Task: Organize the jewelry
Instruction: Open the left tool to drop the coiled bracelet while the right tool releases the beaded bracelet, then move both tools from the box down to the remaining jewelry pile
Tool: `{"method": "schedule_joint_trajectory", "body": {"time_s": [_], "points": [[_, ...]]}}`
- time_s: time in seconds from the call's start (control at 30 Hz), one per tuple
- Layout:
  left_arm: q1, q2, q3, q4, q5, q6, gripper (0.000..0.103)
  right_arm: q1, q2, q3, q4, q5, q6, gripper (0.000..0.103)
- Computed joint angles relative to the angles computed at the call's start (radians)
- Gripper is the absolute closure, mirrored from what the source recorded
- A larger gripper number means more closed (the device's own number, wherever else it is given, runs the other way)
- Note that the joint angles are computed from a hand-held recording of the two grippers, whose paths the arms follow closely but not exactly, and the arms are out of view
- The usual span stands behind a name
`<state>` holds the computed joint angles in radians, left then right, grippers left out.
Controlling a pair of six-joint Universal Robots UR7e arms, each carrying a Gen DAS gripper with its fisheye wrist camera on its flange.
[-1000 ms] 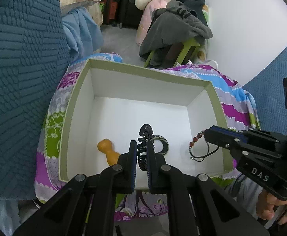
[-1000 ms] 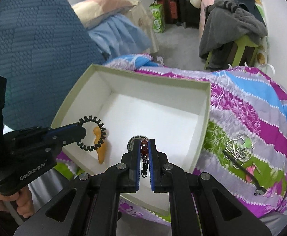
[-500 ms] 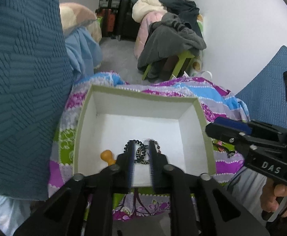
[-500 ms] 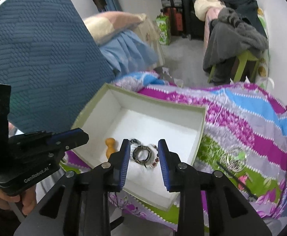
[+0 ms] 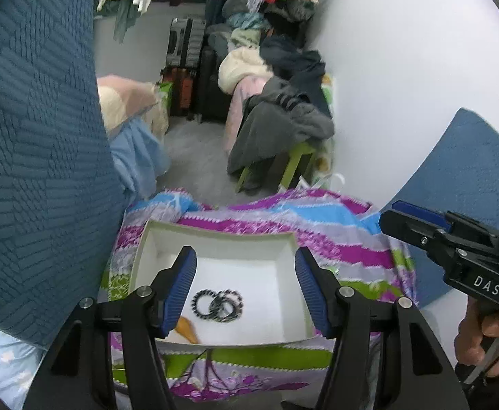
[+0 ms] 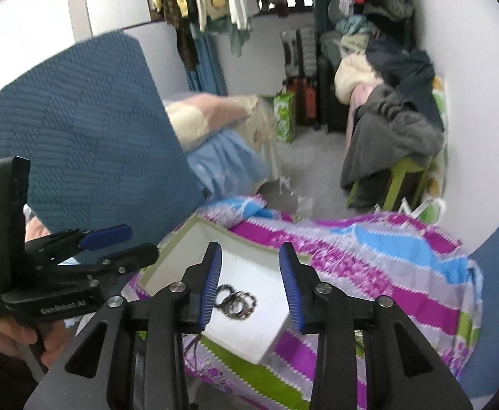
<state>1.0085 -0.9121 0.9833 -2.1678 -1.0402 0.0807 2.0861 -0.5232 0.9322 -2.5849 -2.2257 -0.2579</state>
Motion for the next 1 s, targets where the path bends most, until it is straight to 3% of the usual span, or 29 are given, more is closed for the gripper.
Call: {"method": "schedule_joint_trajectory", "body": {"time_s": [0.2,0.7,0.93,1.0], "points": [[-0.029,-0.029,0.07,-0.073,-0.018,-0.015,0.043,0.005,-0.068,0.108,-0.121,-0.028,-0.047,0.068],[-0.055,-0.018,0.215,-0.175,-0.105,-0.047,0.045,-0.058,-0.259,0.457,-0.352,-0.062,-0.037,0.068],[-0.047,0.031,0.253,-0.191,-0.157,-0.056,0.046,-0.136,-0.326,0.588,-0.409,-0.011,-0.041,0.068],[-0.04,0.051,0.258,-0.188,-0.181,-0.063,0.052,-0.168,-0.336,0.614,-0.407,0.01,-0.046,0.068]]}}
